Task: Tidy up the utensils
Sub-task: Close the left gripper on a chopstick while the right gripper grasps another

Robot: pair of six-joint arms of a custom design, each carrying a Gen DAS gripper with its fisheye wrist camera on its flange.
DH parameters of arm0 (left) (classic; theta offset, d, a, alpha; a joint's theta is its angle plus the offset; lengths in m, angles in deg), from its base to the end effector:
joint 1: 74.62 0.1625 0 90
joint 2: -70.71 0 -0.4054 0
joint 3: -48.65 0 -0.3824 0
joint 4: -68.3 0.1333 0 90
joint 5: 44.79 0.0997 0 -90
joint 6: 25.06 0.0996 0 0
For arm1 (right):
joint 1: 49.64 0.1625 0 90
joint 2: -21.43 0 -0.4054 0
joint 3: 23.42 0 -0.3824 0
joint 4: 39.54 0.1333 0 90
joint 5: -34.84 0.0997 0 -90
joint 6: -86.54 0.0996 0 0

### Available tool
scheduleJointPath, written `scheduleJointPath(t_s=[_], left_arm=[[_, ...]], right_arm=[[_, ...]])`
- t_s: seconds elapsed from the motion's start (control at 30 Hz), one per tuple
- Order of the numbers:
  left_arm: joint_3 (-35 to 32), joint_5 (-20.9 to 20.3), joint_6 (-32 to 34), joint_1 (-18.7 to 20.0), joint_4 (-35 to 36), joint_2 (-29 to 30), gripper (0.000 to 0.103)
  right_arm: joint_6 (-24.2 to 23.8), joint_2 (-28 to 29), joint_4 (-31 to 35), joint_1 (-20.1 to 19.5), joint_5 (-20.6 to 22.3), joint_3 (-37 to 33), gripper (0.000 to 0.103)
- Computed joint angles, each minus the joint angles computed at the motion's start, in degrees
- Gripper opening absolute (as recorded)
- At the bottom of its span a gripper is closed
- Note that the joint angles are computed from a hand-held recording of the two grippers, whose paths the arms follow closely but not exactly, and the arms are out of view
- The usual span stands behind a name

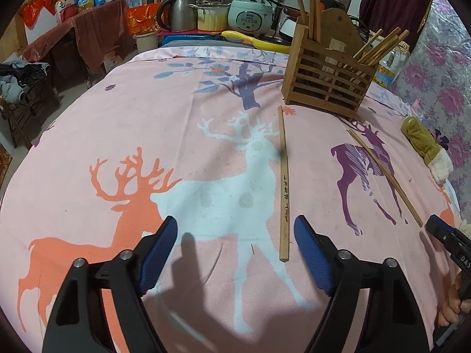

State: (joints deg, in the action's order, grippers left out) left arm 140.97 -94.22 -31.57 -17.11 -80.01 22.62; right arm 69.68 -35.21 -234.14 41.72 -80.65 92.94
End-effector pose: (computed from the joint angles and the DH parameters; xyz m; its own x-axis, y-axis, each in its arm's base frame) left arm -0.1874 -0.6630 0.1483 -0.7801 0.1800 -0.5992 0.4354 0.8440 -0.3132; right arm 0.1035 -0.5475 0.1775 -0.8656 0.0646 0.4965 -0.2799 0.7598 -0.5869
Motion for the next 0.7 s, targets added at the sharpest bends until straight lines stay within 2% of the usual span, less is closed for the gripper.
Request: scheduleJointPath(t_s=[0.3,0.47,0.7], left_arm=[[-0.53,0.25,0.34,0.06,0.2,0.41,0.076],[-0.87,0.14,0.37,0.19,0.39,0.56,0.075],[-0.22,-0.89,3.07,-0.26,-1.05,0.57,0.071]], right_arm=[[1.06,1.05,3.7,-0.16,-2.55,-2.35,0.021],[2.53,0.86,6.21,-0.74,-2.49,-3.03,0.011],[1.8,1.05,5.88,-0.4,-3.19,-2.95,0.011]])
